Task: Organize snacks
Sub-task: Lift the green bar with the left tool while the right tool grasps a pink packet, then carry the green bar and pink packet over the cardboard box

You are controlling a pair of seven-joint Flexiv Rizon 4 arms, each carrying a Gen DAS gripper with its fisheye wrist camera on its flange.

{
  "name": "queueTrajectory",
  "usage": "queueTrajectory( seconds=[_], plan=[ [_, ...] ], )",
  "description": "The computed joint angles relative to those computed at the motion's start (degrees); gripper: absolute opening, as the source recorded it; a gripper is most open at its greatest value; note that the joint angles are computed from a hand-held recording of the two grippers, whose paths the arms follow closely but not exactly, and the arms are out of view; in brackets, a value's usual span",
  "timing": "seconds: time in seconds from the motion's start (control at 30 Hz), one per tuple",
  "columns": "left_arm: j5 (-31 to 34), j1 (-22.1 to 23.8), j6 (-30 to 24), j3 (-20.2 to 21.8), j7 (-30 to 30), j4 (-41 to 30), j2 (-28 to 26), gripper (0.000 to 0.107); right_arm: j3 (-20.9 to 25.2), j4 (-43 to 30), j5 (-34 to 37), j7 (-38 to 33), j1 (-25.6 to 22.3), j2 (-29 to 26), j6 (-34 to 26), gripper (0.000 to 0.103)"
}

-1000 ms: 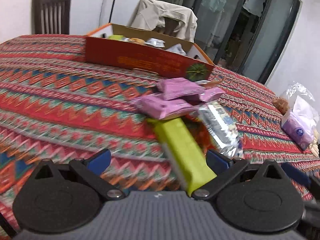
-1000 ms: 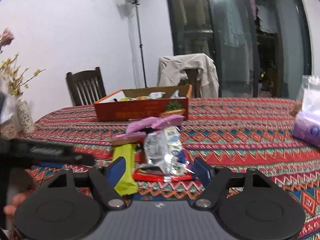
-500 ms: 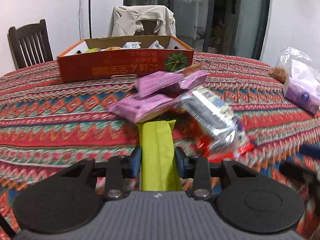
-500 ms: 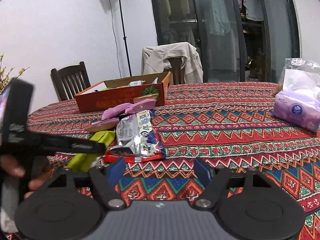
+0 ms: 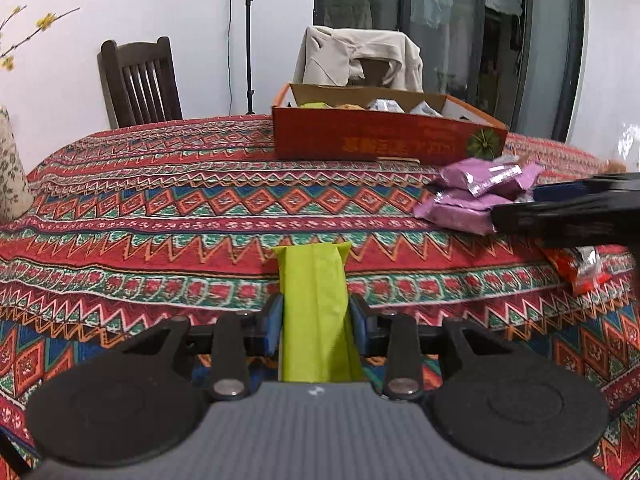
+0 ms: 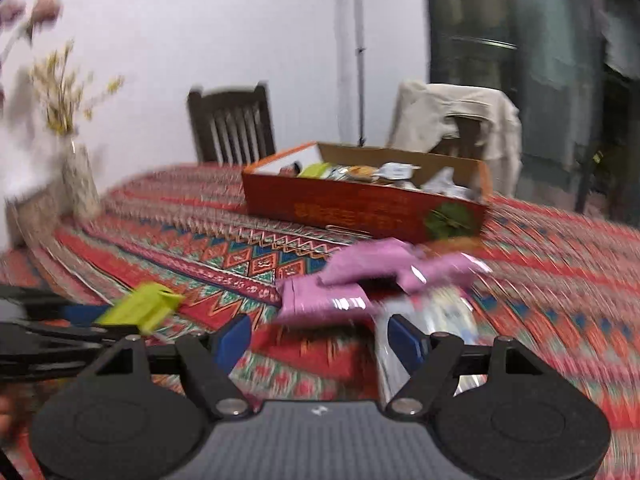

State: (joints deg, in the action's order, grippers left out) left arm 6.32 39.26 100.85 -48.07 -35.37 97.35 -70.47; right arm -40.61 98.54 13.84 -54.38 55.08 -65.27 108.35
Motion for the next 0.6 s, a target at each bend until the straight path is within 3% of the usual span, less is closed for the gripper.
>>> queueTrajectory(
  seconds=[0.07, 0.2, 0.27, 0.37, 0.6],
  plan=[
    [-0.3, 0.9, -1.2, -1.2, 0.1, -0.4, -0.8, 0.036, 0.7, -5.4, -3.5, 0.6, -3.1, -1.3, -5.4, 0.075],
    [-0.9, 3.4, -2.7, -3.8, 1.5, 0.5, -2.2, 0.036, 5.6, -11.3, -9.2, 3.5, -8.9, -1.7, -9.5, 0.070],
    [-1.7, 3.6, -2.9, -3.9, 1.5, 0.9, -2.0, 0.036, 4.2, -10.6, -9.8, 5.5, -7.5, -2.4, -8.7, 0.062],
    [-1.9, 5.5, -3.4, -4.9, 1.9, 3.1, -1.5, 0.036, 2.8, -6.6, -10.5, 7.3, -4.3, -1.2, -7.9, 0.061],
    [1.1, 14.5, -4.3, -9.0, 4.4, 15.8, -0.2, 0.036, -1.4, 11.0, -1.8, 9.7, 11.4, 2.1, -1.3, 0.061]
  ],
)
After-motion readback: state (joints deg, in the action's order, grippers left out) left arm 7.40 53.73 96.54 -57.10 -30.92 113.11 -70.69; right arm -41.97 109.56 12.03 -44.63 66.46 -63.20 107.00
